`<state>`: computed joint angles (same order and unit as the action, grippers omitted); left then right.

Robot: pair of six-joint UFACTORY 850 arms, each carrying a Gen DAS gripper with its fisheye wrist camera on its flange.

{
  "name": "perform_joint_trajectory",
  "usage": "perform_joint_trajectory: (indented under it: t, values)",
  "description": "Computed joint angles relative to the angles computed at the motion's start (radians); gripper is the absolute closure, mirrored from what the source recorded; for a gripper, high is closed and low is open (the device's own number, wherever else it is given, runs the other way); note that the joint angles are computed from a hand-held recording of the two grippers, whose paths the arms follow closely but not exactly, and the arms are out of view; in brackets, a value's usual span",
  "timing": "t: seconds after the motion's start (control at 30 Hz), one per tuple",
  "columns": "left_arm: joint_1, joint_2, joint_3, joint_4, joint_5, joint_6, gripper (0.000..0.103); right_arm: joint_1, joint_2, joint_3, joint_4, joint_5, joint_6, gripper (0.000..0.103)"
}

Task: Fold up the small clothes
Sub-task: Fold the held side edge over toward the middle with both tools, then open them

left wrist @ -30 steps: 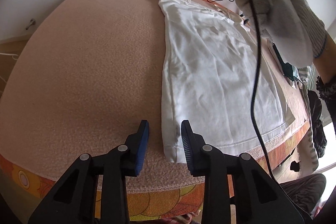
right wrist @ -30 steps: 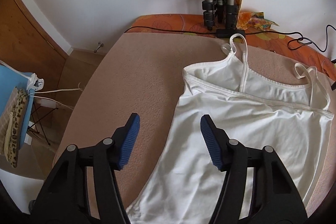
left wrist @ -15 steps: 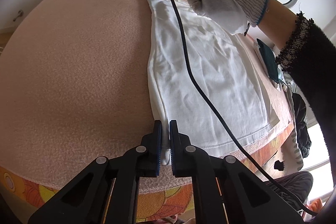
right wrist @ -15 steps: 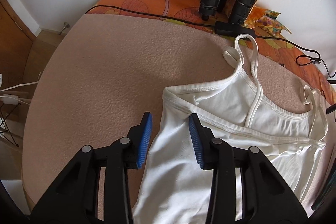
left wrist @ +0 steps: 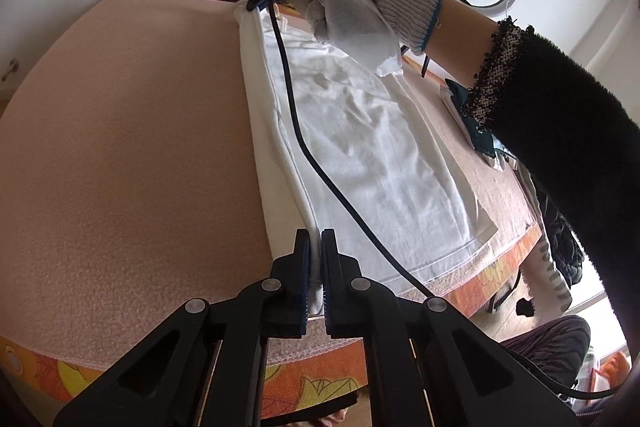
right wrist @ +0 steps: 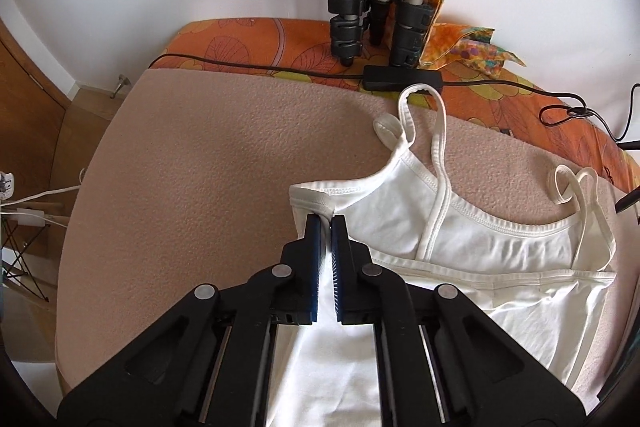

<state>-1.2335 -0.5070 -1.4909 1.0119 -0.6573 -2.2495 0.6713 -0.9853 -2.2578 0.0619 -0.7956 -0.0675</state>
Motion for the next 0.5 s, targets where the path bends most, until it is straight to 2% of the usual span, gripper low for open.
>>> perform_joint_trajectory:
  t: [0.13, 0.2, 0.37, 0.5]
  values:
    - [-0.001, -0.037, -0.068, -0.007, -0.015, 0.083, 0.099, -0.029, 0.072, 0.101, 0.040, 0.063, -0.031, 0.097]
    - [0.002, -0.057, -0.101, -0.024, -0.008, 0.119, 0.099, -0.039, 0.068, 0.096, 0.030, 0.074, -0.028, 0.097]
    - [0.018, -0.115, -0.182, -0.082, 0.032, 0.207, 0.099, -0.070, 0.109, 0.180, 0.007, 0.123, -0.027, 0.097]
    - [0.028, -0.165, -0.258, -0.134, 0.032, 0.306, 0.099, -0.094, 0.107, 0.187, 0.008, 0.126, -0.024, 0.097]
